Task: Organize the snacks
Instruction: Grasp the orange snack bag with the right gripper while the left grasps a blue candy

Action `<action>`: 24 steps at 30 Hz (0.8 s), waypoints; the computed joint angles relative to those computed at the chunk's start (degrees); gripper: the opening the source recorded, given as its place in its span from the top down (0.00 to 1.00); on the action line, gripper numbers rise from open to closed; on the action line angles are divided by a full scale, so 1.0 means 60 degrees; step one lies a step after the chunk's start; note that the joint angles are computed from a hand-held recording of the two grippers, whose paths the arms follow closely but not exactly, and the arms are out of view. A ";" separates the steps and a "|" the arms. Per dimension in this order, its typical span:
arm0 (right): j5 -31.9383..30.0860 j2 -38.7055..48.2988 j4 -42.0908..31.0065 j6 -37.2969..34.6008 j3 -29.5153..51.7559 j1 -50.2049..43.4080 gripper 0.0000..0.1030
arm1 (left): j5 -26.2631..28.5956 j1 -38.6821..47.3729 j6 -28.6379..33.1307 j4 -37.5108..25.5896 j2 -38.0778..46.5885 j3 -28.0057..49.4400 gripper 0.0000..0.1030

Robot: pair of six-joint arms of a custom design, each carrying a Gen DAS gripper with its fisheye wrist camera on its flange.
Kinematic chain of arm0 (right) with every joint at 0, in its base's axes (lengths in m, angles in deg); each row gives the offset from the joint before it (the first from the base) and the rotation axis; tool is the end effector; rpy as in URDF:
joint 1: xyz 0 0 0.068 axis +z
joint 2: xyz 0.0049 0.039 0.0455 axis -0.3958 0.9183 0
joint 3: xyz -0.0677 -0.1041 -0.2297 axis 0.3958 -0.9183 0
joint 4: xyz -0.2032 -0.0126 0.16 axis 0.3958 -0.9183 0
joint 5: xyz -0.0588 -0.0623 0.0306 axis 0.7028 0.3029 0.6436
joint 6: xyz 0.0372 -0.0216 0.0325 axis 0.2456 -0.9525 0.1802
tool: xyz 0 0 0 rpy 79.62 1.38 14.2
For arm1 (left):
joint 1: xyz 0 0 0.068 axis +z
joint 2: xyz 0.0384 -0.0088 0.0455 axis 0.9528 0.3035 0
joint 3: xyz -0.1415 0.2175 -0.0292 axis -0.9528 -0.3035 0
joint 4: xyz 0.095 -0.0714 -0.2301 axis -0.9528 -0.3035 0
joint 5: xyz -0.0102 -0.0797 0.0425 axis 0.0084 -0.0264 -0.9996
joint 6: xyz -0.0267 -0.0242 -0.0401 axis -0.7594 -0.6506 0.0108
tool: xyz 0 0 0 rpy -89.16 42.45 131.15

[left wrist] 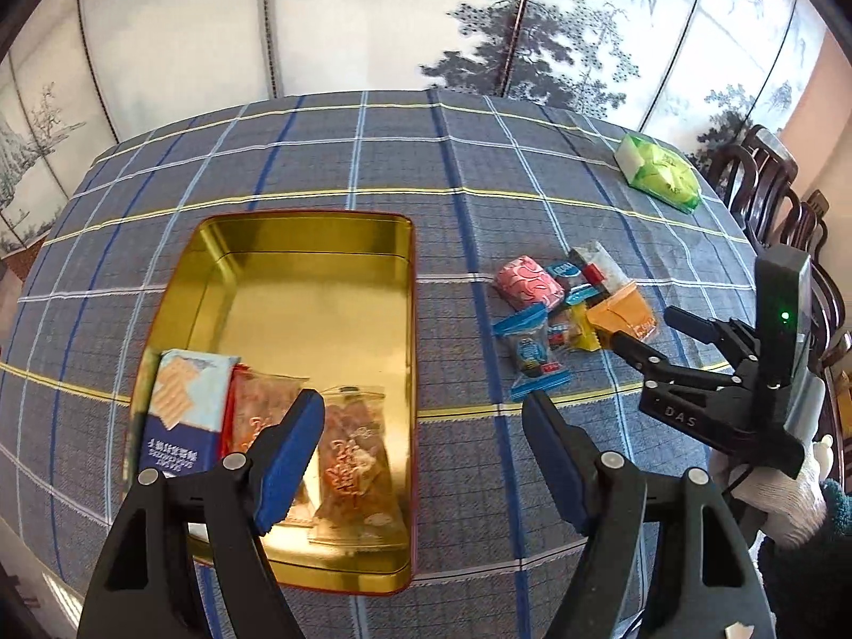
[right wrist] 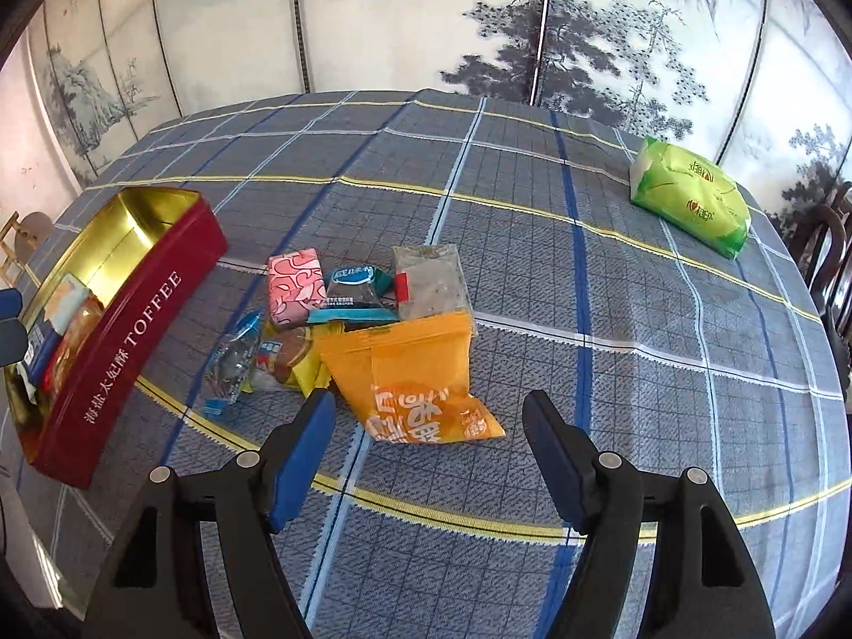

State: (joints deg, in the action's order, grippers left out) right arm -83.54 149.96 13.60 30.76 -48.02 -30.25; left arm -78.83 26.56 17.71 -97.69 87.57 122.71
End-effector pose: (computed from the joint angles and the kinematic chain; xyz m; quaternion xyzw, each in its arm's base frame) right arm 0.1902 -0.0187 0.0640 -0.0571 0.9485 0.0096 0.3114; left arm 0.1759 -0.1703 0.1346 0.0958 0.9585 -0.0778 0.2568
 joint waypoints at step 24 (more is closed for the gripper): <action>-0.1641 0.2505 0.2431 -0.0643 0.0265 -0.3353 0.49 | 0.0600 -0.0949 -0.0383 0.0726 0.4410 0.2852 0.43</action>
